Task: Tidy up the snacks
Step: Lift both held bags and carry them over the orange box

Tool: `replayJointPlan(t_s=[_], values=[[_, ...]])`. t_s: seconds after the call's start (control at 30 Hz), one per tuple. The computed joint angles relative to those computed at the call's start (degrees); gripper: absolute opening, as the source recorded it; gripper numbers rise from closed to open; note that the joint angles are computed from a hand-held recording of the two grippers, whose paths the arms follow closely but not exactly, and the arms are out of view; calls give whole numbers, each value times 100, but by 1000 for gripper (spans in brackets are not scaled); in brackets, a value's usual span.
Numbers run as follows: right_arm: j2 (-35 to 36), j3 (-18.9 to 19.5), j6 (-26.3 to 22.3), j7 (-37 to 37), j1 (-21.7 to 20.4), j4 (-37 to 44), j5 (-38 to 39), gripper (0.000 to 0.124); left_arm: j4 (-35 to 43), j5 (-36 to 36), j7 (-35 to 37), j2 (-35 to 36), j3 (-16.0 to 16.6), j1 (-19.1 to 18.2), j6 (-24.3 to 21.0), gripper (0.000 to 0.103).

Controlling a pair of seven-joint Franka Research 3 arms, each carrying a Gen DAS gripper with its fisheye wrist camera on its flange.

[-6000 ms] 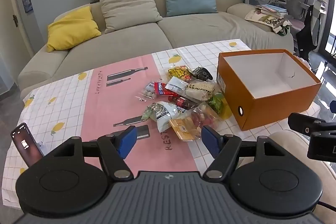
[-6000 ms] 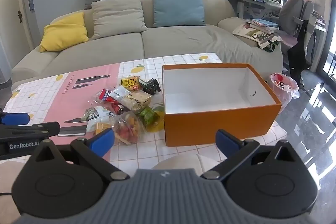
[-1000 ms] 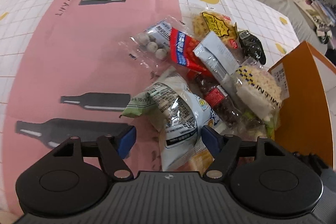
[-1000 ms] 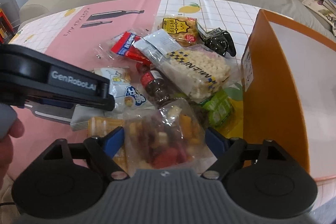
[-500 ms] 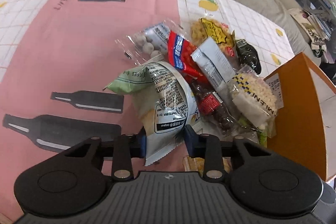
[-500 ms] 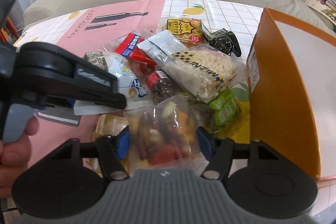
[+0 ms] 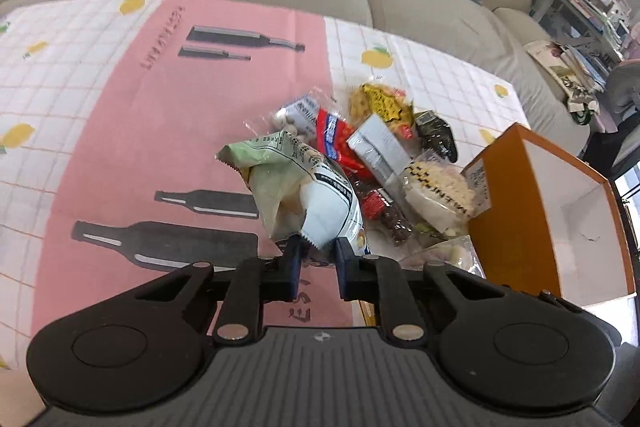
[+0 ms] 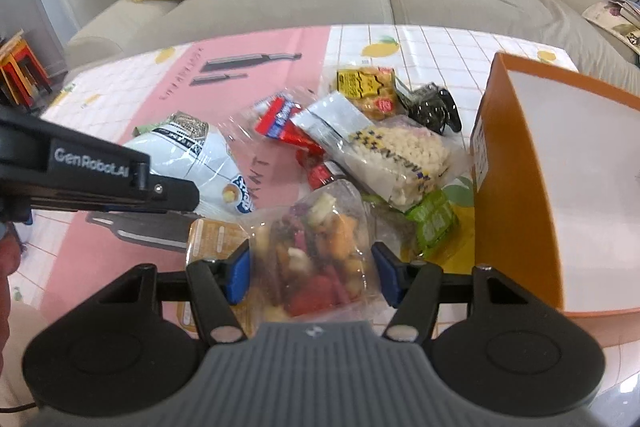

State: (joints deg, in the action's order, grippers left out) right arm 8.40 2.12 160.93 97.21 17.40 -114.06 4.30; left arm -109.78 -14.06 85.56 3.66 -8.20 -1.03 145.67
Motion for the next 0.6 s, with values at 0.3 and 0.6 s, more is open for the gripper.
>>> replayJointPlan(t_s=[0.3, 0.6], values=[[-639, 32, 1, 112, -74, -595, -203, 60, -630, 175, 20, -619, 73, -126, -238, 11], [-1208, 114, 176, 503, -373, -1111, -421, 60, -768, 680, -179, -641, 97, -216, -579, 13]])
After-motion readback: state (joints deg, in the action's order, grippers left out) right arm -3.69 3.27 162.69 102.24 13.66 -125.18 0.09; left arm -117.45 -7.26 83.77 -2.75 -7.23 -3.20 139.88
